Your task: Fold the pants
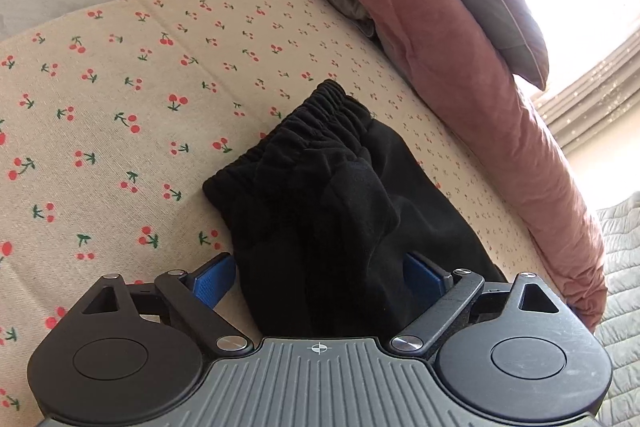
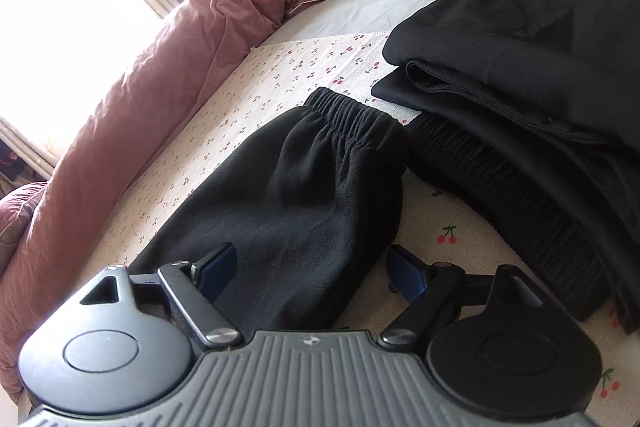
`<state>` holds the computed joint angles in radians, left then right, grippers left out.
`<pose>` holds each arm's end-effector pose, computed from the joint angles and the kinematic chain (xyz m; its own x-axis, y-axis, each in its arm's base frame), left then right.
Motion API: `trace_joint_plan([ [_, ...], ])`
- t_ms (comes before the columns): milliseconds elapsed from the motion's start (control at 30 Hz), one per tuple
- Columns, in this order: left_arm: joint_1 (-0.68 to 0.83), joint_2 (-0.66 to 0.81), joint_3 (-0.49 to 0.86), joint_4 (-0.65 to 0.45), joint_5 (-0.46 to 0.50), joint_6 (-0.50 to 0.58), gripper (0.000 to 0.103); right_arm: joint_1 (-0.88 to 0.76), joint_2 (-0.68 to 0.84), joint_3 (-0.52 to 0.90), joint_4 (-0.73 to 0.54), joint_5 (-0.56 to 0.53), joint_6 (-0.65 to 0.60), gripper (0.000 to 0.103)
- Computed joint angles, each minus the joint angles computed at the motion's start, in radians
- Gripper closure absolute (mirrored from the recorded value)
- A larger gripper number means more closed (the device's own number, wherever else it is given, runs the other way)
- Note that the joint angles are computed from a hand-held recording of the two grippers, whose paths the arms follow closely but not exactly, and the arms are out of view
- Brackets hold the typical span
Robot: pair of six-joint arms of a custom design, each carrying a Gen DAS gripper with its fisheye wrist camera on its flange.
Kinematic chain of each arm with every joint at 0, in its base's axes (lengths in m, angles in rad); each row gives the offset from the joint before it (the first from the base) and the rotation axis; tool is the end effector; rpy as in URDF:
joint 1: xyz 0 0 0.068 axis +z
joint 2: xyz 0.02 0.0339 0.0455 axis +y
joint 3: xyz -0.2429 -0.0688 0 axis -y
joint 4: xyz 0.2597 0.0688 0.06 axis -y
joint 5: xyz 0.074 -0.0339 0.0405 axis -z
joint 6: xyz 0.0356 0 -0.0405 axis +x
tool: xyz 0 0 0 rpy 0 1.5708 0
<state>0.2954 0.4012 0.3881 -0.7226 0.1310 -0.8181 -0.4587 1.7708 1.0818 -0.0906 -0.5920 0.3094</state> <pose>0.1333 0.0357 0.1916 -0.2959 -0.8464 -0.4428 -0.6026 0.5251 -0.6010 0.3500 -0.1507 0.1600 -0.5969 0.5766 -0.5580 0.2030 0.7813 0.5902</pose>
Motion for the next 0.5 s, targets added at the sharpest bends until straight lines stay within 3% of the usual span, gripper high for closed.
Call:
trace_joint_plan([
  [67, -0.01, 0.075, -0.009, 0.081, -0.006, -0.043, 0.002, 0.002, 0.005, -0.016, 0.04, 0.001, -0.007, 0.038],
  [167, -0.049, 0.114, -0.02, 0.172, -0.051, -0.08, 0.003, -0.008, 0.028, -0.008, 0.06, -0.009, 0.025, 0.062],
  [233, -0.023, 0.117, -0.036, 0.201, -0.038, -0.031, 0.048, -0.016, 0.057, 0.014, 0.054, -0.027, 0.057, 0.094],
  [267, 0.04, 0.129, -0.046, 0.211, 0.04, -0.018, 0.073, -0.026, 0.064, 0.008, 0.07, -0.062, 0.075, 0.098],
  [333, 0.151, 0.06, -0.097, 0.21, 0.17, -0.05, 0.08, -0.037, 0.069, -0.005, 0.101, -0.092, 0.096, 0.103],
  [433, 0.173, -0.055, -0.065, 0.079, 0.17, -0.037, 0.087, -0.057, 0.016, -0.059, 0.155, -0.132, 0.113, 0.103],
  [500, 0.236, -0.164, -0.041, -0.017, 0.229, -0.022, 0.09, -0.077, -0.048, -0.111, 0.212, -0.183, 0.148, 0.103],
])
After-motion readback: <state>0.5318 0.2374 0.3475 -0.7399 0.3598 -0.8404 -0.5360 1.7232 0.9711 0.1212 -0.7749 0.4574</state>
